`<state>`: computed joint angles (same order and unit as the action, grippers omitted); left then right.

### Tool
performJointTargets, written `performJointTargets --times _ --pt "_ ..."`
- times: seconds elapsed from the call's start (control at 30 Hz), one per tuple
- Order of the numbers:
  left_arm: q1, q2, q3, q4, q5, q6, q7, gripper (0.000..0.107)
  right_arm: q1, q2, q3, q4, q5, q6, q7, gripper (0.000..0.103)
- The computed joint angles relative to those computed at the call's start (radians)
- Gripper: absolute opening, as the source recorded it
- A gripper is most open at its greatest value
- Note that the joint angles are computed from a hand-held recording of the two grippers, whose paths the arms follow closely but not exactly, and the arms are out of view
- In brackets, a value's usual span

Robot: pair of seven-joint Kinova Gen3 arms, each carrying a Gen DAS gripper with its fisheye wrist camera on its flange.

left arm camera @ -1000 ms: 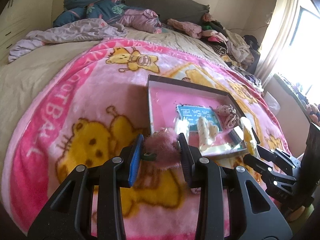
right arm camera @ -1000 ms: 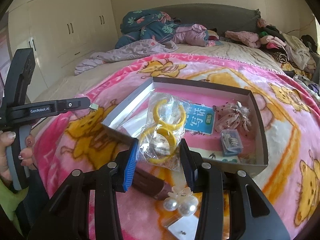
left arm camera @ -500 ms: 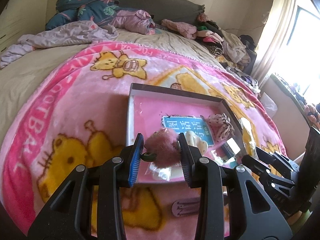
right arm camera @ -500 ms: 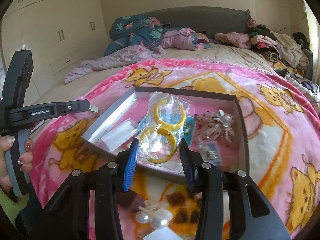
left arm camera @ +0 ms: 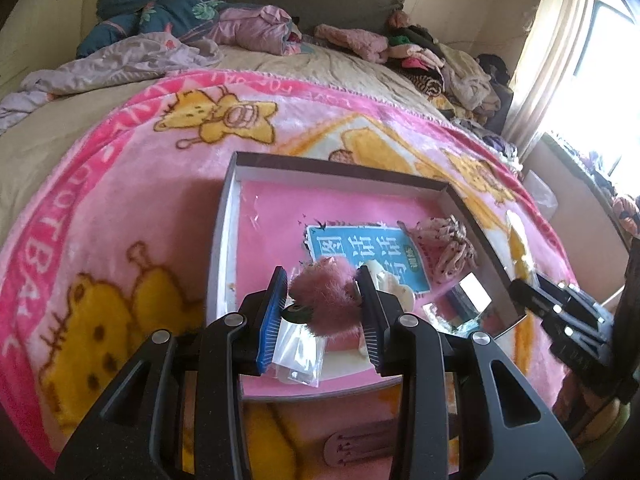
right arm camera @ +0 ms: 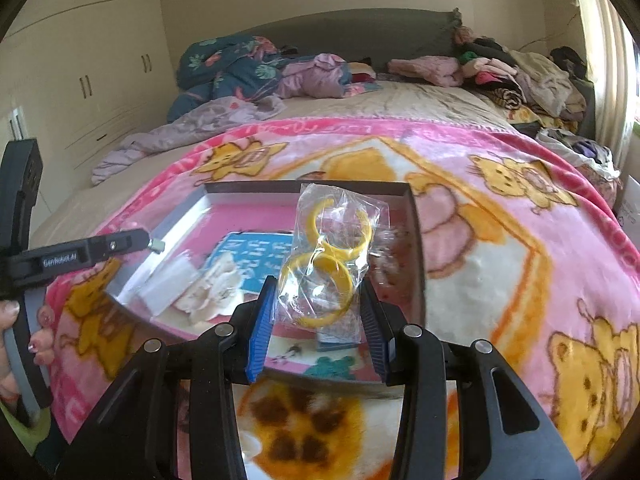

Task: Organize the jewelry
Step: 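Carry the pom-pom tie and ring bag over the brown tray with both tools, then open both tools to drop the pom-pom tie and ring bag in the tray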

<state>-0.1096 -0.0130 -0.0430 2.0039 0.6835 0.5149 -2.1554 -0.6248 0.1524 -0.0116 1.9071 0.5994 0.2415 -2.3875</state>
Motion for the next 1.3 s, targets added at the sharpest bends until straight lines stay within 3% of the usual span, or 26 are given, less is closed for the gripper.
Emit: performJointTargets --times 0.83,1.13,1.3 --pt "0.012 0.051 0.050 0.022 -0.037 -0.057 0.006 0.026 0.021 0.117 0.018 -0.093 -0.156 0.071 0.175 0.040" --pt "0.010 0.037 0.041 0.031 -0.020 -0.055 -0.012 0.026 -0.003 0.104 0.031 -0.081 -0.151 0.089 0.147 0.046" --pt "0.011 0.029 0.036 0.034 -0.016 -0.051 -0.017 0.026 -0.038 0.079 0.049 -0.057 -0.085 0.096 0.079 0.053"
